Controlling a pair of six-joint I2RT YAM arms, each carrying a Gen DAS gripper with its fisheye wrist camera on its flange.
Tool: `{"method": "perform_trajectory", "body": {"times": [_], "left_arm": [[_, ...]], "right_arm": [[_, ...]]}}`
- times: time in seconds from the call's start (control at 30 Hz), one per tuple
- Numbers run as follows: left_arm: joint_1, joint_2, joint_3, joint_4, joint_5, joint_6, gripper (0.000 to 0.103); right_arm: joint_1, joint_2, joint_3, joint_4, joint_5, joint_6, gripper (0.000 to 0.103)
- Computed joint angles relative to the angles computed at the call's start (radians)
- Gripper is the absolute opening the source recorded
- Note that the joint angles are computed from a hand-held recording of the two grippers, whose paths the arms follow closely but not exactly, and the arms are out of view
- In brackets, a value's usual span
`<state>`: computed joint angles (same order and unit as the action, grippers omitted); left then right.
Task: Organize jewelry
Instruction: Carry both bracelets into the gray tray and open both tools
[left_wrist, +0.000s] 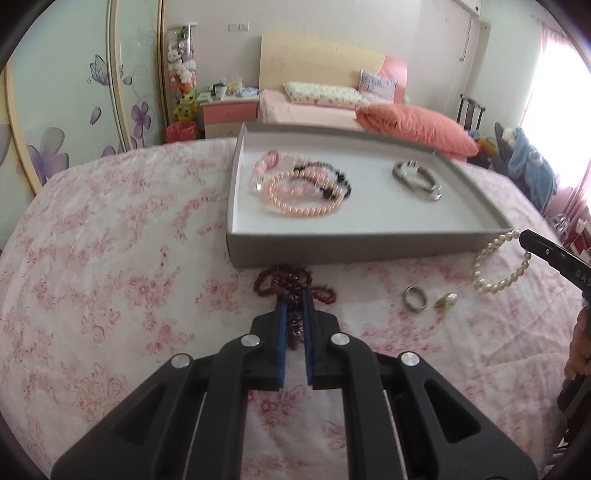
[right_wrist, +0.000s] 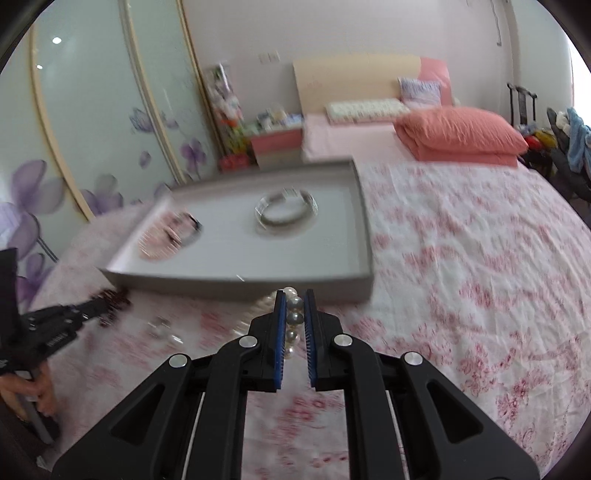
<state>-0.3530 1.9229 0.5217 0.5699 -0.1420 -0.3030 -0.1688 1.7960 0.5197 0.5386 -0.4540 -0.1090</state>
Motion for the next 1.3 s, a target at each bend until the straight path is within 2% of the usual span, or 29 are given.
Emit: {"method": "perform_trajectory", "body": {"times": [0.23, 0.5, 0.73, 1.0, 1.3], "left_arm": [[-0.027, -0.154, -0.084, 0.03, 0.006, -0.026, 0.008], [-0.06, -0.287, -0.121, -0.007, -0.01, -0.059, 0.008], [-0.123, -0.396, -0.136, -0.047, -0.078, -0.084, 0.008], [-0.163, -0.459, -0.116, -0.098, -0.126, -0.086, 0.008], [-0.204, -0.451, -0.057, -0.127, -0.177, -0.078, 0.008]], "right_arm": [[0.013, -0.109, -0.058, 0.034, -0.055, 0.046, 0.01], [0.014, -0.175, -0.101, 0.055, -0.089, 0.082, 0.01], [0.022, -0.264, -0.145, 0.088, -0.092, 0.106, 0.01], [0.033, -0.339, -0.182, 0.126, -0.093, 0.12, 0.01], [0.074, -0.384, -0.199, 0.177, -0.061, 0.15, 0.01]]}}
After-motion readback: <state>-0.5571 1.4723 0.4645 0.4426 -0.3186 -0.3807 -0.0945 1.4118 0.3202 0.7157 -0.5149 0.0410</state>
